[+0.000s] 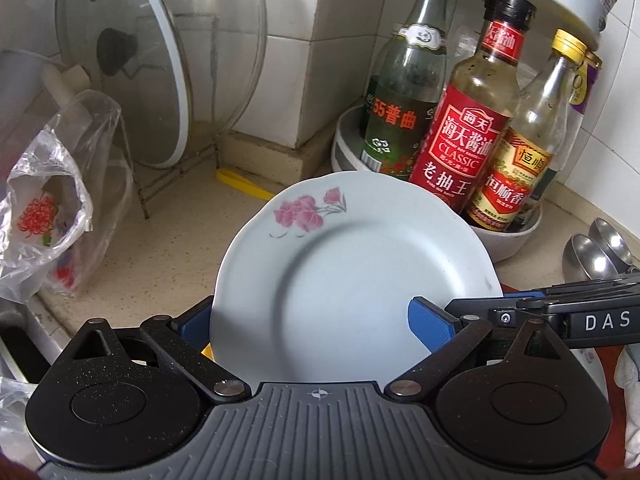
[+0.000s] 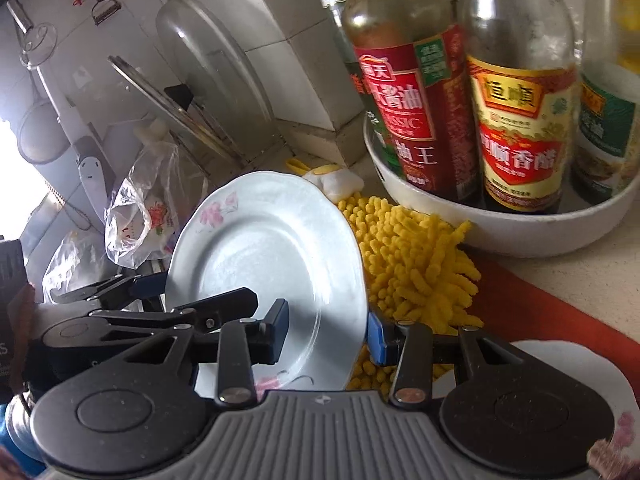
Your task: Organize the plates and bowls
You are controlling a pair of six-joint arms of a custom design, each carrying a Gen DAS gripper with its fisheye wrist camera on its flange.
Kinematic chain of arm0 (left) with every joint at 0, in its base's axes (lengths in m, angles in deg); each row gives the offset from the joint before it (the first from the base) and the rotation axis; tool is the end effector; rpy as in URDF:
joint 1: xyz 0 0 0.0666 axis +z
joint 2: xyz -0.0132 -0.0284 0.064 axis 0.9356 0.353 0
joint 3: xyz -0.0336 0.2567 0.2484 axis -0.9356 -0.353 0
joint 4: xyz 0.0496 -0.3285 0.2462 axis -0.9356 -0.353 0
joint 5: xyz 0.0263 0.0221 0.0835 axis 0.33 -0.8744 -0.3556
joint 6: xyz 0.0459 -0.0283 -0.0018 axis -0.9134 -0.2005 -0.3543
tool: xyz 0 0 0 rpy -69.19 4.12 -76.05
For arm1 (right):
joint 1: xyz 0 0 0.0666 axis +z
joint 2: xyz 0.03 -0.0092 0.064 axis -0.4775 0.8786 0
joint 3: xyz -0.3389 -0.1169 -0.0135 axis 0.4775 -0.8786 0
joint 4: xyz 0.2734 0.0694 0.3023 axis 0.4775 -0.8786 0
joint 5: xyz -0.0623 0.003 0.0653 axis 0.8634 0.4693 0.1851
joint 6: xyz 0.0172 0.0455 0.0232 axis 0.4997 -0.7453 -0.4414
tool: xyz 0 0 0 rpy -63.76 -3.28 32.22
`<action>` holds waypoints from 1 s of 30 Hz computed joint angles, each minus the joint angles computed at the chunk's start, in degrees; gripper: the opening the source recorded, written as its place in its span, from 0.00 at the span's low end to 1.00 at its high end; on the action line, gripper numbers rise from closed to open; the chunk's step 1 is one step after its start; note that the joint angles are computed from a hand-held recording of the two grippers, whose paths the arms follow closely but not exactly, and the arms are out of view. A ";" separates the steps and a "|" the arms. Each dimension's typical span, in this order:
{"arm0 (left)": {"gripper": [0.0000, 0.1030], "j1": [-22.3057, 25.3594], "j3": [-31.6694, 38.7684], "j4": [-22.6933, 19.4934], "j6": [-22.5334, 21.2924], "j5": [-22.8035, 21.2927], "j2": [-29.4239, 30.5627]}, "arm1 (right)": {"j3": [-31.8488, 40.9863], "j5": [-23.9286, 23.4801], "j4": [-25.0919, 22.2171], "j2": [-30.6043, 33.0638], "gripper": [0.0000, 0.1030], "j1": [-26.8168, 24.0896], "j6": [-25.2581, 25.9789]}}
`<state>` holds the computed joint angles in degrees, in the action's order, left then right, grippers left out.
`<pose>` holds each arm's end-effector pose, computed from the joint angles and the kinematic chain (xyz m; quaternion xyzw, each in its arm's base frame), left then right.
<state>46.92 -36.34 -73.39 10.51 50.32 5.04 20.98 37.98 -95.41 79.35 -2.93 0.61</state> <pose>0.2578 -0.0951 0.2929 -0.1053 0.9109 -0.0339 0.3975 0.3613 0.1894 0.3163 -0.2130 0.9034 0.2876 0.2363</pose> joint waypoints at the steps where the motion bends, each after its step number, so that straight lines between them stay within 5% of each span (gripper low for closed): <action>1: 0.96 -0.10 0.03 0.12 -0.01 0.12 0.08 | -0.04 0.07 -0.12 -0.11 0.38 -0.07 -0.24; 30: 0.96 -11.78 4.72 3.63 -2.00 0.63 9.13 | -8.94 1.10 -4.25 -14.24 0.38 -10.29 -3.15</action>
<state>35.14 -31.62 -69.76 8.52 50.95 14.17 12.04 39.07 -99.66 65.11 -13.22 -2.54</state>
